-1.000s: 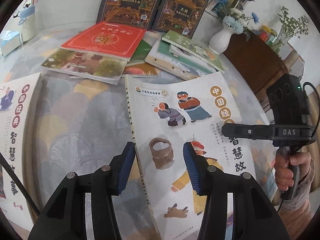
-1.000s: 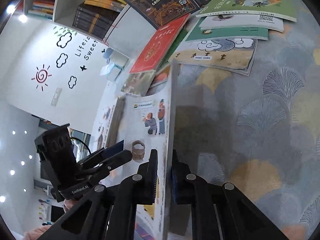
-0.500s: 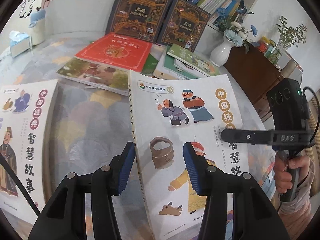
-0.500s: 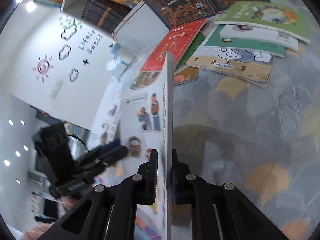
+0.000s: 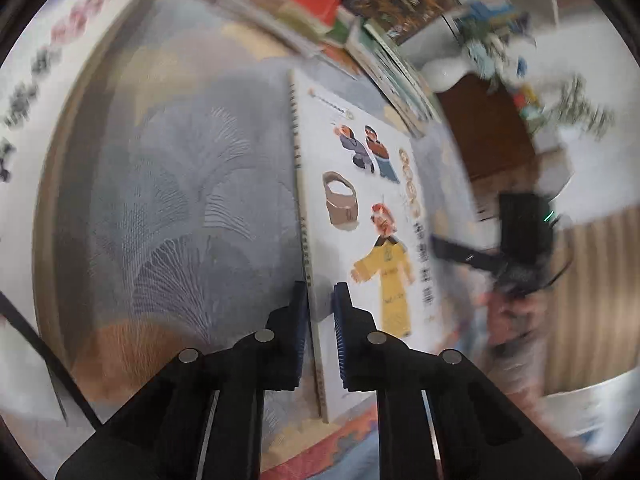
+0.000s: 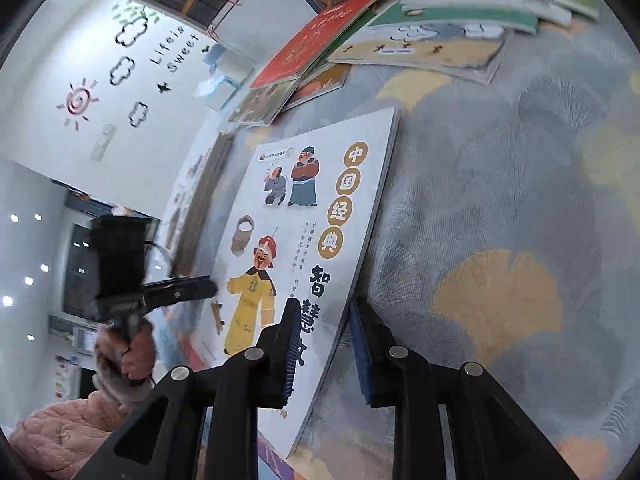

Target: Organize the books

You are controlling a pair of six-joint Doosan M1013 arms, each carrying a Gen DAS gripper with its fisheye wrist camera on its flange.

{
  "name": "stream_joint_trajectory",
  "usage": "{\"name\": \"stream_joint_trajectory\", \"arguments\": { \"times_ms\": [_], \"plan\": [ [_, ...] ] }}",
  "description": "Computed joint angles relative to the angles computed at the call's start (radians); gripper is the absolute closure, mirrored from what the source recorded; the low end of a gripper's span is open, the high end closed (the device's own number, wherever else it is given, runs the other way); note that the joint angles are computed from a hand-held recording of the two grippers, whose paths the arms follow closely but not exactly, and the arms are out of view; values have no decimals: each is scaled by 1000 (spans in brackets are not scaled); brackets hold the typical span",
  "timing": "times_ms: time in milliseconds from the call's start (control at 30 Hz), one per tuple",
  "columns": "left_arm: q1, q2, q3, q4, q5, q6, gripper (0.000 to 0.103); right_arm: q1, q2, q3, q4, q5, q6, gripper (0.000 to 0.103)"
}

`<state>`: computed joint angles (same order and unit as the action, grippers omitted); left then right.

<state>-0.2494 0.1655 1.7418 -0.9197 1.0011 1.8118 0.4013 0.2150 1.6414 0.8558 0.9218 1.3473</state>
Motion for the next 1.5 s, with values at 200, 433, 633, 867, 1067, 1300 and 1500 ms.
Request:
{"name": "stream_joint_trajectory", "arguments": {
  "times_ms": [200,433,633,867,1067,1300,1500],
  "plan": [
    [-23,18,-39,56,-1,-45,91,-24,26,-11,105,39,-48,80],
    [-124,-25,-69,416,-105,-238,88,28,-1,-29,-100,-31,72,87],
    [-190,-44,-94,650,-119,-339,87,40,-29,-28,-94,-57,40,88],
    [-182,-58,-100,634,-130,-324,87,56,-55,-37,-123,-79,33,88],
    [-181,-77,-99,658,-162,-329,87,80,-64,-67,-153,-102,28,88],
    [-148,-104,-101,668,-188,-303,87,104,-45,-119,-159,-116,15,88],
    [-110,-129,-98,740,-235,-335,87,142,12,-213,-168,-125,-7,88]
  ]
}}
